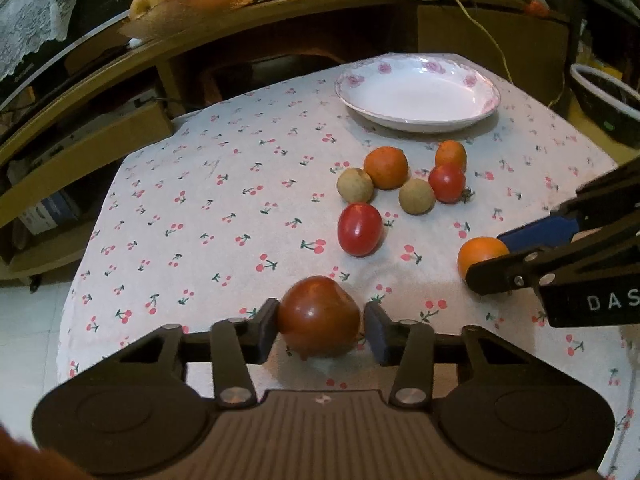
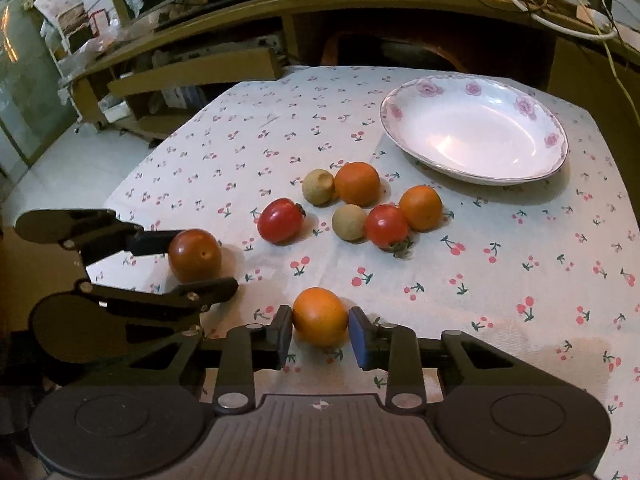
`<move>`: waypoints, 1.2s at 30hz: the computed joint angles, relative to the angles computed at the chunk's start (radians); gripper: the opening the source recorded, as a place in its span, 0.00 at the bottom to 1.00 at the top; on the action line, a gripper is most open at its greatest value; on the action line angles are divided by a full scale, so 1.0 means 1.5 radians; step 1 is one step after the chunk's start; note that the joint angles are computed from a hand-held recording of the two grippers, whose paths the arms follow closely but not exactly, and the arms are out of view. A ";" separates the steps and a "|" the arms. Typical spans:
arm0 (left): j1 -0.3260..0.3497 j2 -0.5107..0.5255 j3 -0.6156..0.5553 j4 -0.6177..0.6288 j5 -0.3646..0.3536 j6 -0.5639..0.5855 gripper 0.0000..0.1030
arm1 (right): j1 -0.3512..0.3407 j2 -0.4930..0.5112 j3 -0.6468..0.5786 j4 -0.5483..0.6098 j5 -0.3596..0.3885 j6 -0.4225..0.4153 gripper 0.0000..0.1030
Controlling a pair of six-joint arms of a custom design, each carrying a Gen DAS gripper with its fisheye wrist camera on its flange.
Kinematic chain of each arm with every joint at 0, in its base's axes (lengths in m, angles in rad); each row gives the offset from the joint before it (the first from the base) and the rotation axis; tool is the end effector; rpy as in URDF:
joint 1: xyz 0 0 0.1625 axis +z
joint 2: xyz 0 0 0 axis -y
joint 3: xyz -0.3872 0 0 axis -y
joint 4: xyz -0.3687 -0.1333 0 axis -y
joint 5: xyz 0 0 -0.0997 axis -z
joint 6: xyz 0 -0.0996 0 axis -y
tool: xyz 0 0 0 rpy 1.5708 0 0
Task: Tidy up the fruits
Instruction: 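Close left tool on the large dark red tomato while right tool grips the orange, then carry both fruits over the white plate and open both tools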
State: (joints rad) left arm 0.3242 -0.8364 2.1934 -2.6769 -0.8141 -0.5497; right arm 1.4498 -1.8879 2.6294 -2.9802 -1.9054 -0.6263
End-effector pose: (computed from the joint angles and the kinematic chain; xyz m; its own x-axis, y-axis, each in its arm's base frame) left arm -0.3304 -0.3238 -0.0053 -0.5394 0.4728 -0.6968 0.7464 0.6516 -0.1357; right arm 0.0651 -0.2977 0.2693 -0.7953 -0.2009 0.5719 -0.4584 0.8166 -0.3507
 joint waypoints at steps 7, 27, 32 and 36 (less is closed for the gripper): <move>0.007 -0.006 -0.015 0.008 -0.031 0.021 0.45 | 0.004 -0.024 0.000 0.016 0.009 0.017 0.30; 0.079 0.164 -0.268 -0.085 -0.039 0.223 0.45 | -0.015 0.061 -0.118 -0.085 -0.004 0.027 0.30; 0.097 0.193 -0.308 -0.087 -0.044 0.243 0.45 | -0.029 0.092 -0.155 -0.086 -0.006 0.021 0.30; 0.108 0.211 -0.333 -0.084 -0.050 0.249 0.45 | -0.038 0.114 -0.179 -0.085 -0.004 0.017 0.30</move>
